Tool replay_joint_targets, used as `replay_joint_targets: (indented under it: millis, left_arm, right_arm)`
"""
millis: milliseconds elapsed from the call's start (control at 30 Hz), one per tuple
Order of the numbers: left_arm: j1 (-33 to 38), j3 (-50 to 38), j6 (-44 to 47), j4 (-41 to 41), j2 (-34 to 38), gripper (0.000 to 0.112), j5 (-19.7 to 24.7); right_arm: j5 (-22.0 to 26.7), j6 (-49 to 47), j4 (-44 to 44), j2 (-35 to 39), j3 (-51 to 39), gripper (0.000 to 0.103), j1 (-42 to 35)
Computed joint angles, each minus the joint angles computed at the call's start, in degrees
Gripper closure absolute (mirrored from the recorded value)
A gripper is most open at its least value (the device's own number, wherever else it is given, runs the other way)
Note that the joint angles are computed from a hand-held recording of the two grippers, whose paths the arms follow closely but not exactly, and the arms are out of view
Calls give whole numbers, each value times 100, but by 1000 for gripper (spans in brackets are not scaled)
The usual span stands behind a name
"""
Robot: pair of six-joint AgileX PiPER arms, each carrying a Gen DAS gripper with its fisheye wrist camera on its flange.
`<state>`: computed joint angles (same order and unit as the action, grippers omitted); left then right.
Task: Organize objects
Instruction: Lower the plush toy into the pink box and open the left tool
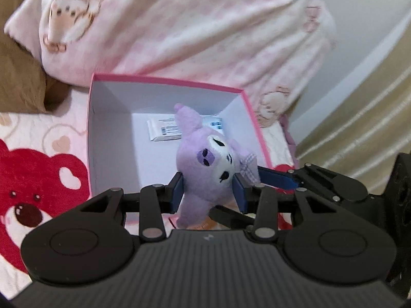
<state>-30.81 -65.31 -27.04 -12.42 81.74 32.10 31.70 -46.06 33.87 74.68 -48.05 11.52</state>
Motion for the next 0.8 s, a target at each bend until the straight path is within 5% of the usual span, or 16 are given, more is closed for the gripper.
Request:
replay_joint_targets:
  millis: [200,433,800]
  left_arm:
    - [370,-192,87,-569,910,73,-363]
    - [717,-191,861,-1682,1629,72,-634]
    - [478,-951,99,-1154,2557,75,-419]
  right_arm:
    - [-310,94,-511,1249,-689,32,149]
    - [56,-511,-535,2304,-1477,32,88]
    - [139,-379,-1031,2944,-1916,39,127]
